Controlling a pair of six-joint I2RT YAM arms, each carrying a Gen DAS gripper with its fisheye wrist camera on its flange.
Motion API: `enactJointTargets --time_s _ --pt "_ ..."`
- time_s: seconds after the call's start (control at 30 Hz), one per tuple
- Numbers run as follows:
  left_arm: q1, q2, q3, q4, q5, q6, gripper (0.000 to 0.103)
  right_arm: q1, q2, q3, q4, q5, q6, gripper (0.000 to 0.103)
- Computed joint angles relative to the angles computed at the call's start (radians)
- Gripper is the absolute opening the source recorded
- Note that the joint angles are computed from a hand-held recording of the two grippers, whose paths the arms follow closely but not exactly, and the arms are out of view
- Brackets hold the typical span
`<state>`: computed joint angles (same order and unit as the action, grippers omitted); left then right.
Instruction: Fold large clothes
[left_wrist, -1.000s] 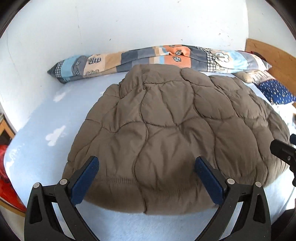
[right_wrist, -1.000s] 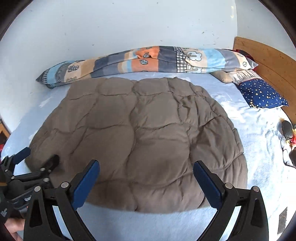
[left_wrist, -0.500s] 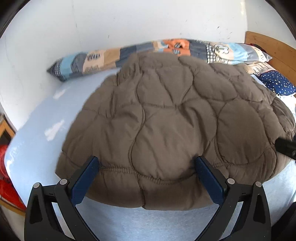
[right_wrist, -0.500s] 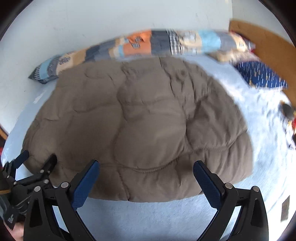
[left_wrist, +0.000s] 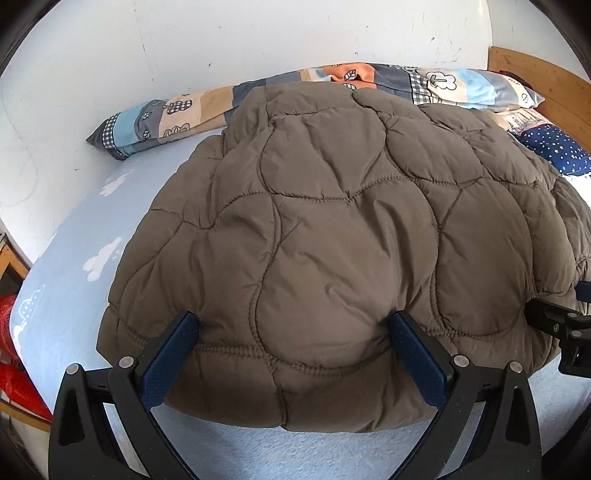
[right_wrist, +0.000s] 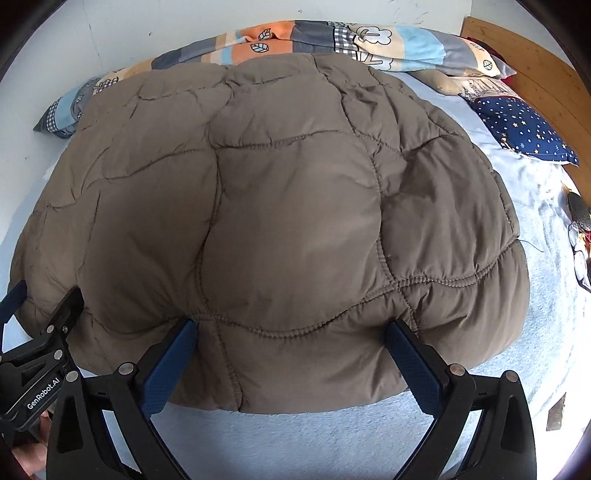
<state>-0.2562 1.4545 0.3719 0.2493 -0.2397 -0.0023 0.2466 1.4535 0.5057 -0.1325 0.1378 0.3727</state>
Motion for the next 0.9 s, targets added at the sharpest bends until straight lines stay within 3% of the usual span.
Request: enactJointTargets --time_s 0.67,0.77,0.9 --pt "0.019 0.045 -0.01 0.054 0.031 0.018 0.103 0.054 0.032 -0.043 0.089 0.044 0.03 0.103" --pt "0.038 0.024 -0.005 0.026 0.061 0.014 0.103 0.027 -0.054 -0.08 0.08 0.018 0.008 0.103" --pt "0.075 -0.041 -0.012 -0.027 0.12 0.006 0.103 0.068 -0.283 -0.144 -0.035 0.099 0.032 0.103"
